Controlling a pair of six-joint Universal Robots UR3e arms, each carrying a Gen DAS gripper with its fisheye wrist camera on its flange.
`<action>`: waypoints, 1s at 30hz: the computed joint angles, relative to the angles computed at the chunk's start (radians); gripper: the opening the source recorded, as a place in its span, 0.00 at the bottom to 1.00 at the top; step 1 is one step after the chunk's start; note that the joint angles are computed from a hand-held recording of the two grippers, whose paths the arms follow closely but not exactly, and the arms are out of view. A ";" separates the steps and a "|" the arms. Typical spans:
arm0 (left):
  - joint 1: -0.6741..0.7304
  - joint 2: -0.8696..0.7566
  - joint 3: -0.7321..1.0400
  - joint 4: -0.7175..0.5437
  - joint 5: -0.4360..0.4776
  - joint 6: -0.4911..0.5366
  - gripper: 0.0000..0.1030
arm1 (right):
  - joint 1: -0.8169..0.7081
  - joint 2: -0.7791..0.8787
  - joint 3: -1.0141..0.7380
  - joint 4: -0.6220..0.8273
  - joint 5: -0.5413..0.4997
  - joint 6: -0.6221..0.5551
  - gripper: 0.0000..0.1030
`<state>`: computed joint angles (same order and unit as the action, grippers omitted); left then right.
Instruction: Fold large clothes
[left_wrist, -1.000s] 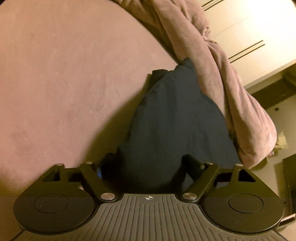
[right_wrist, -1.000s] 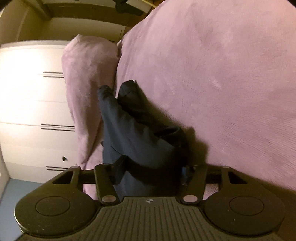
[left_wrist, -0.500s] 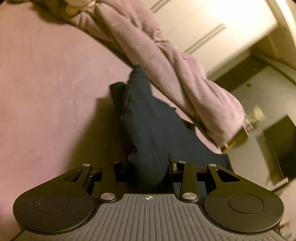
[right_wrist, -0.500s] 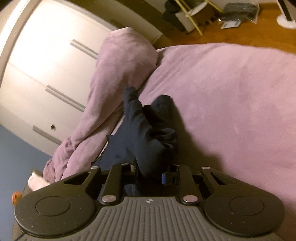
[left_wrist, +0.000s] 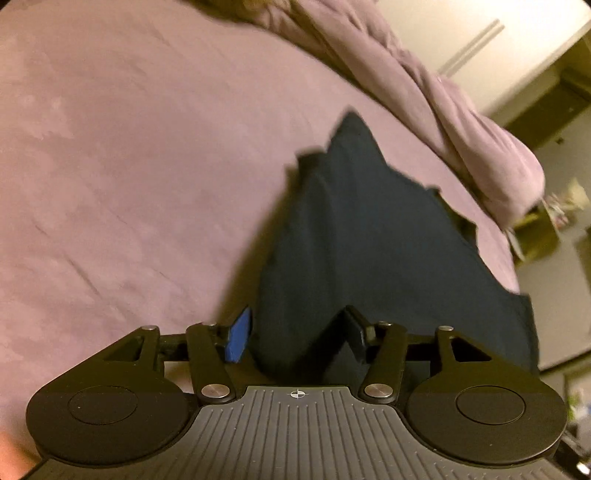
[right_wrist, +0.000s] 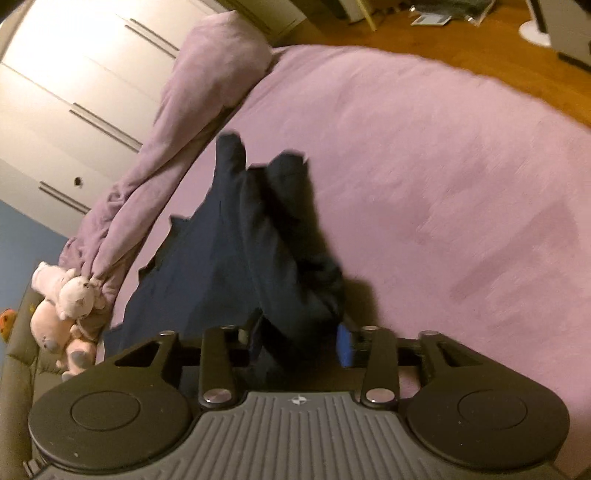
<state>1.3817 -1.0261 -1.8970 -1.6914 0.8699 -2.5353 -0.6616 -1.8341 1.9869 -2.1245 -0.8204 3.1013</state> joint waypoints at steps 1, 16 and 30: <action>0.019 0.046 -0.010 0.020 -0.007 0.000 0.59 | -0.001 -0.018 -0.009 -0.044 -0.029 0.018 0.49; -0.937 -0.619 -0.072 1.480 0.393 -0.460 0.76 | 0.823 0.901 -0.739 -0.606 -0.563 -0.039 0.25; -0.919 -1.053 0.252 1.594 0.421 -0.552 0.85 | 0.733 1.524 -1.776 -0.248 -0.611 0.095 0.22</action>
